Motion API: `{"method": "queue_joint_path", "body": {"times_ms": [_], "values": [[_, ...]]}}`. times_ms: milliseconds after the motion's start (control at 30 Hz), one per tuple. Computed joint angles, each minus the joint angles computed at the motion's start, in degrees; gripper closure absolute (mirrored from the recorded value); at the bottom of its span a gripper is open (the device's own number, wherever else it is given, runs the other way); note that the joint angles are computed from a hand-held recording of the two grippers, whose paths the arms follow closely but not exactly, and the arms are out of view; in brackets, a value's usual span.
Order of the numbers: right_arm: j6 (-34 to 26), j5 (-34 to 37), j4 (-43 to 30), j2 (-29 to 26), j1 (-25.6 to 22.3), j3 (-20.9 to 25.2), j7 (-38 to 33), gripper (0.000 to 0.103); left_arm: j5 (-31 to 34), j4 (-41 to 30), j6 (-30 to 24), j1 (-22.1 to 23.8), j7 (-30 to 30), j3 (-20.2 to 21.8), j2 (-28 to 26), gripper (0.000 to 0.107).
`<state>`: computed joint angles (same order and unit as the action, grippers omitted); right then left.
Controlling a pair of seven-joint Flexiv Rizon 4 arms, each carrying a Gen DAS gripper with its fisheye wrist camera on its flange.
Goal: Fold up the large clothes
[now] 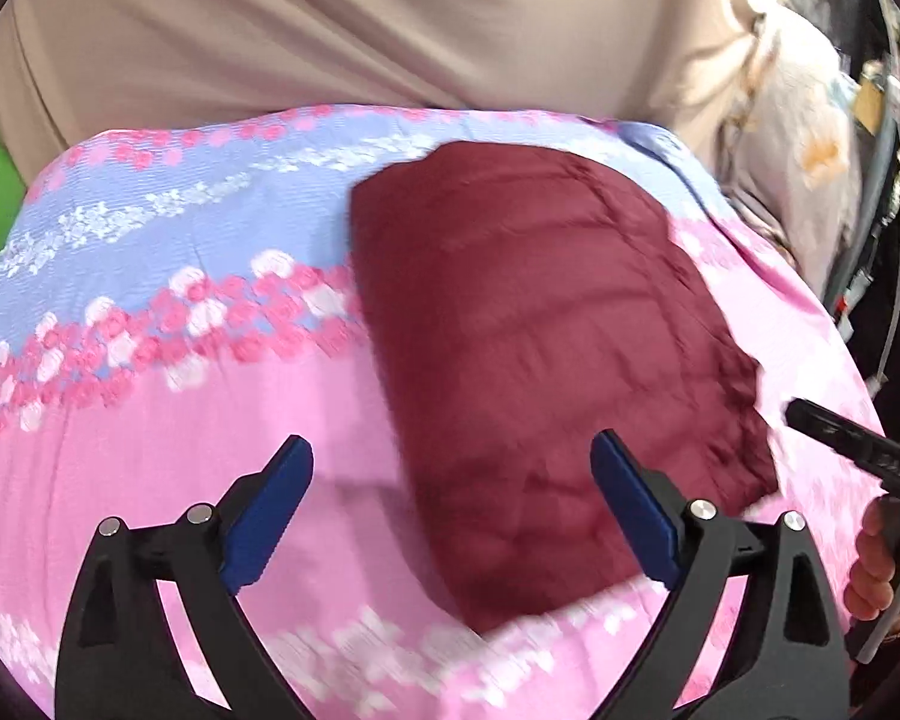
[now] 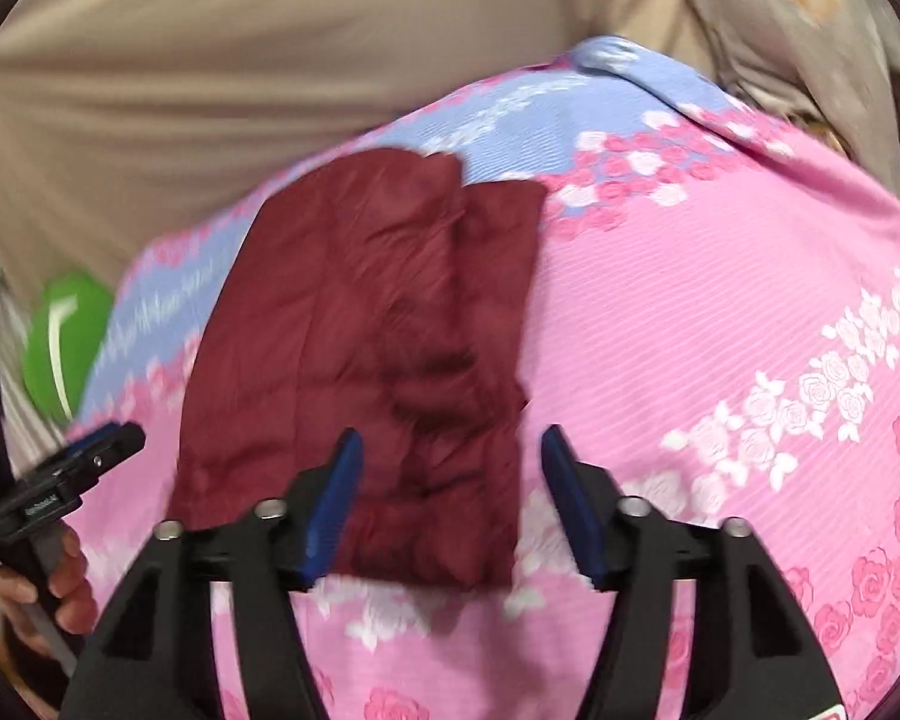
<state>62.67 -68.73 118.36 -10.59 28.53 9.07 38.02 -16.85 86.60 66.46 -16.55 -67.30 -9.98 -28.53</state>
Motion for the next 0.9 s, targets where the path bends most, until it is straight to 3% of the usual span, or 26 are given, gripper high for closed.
{"method": "queue_joint_path", "body": {"times_ms": [167, 267, 533, 767, 900], "values": [[13.1, -1.2, -0.8, -3.8, -3.7, -3.0, 1.6, 0.036, 0.3, -13.4, -12.4, -0.7, -4.1, 1.2, -8.0, 0.015], [16.5, 5.3, -3.3, -7.9, -3.6, -3.1, -4.7, 0.035, 0.8, -18.7, -16.8, -1.2, -5.2, 1.2, -11.5, 0.015], [21.6, 10.9, -5.4, -12.1, 0.8, -8.6, -9.0, 0.021, 2.4, -23.3, -17.4, -3.5, -5.0, 1.3, -15.1, 0.008], [22.6, 14.5, -4.6, -11.8, 4.8, -12.8, -13.1, 0.018, 5.0, -24.3, -15.3, -5.0, -6.7, 2.7, -16.1, 0.008], [20.5, 17.3, -6.4, -12.8, 5.4, -12.3, -16.9, 0.017, 5.8, -24.5, -14.8, -5.1, -7.1, 2.9, -16.3, 0.008]]}}
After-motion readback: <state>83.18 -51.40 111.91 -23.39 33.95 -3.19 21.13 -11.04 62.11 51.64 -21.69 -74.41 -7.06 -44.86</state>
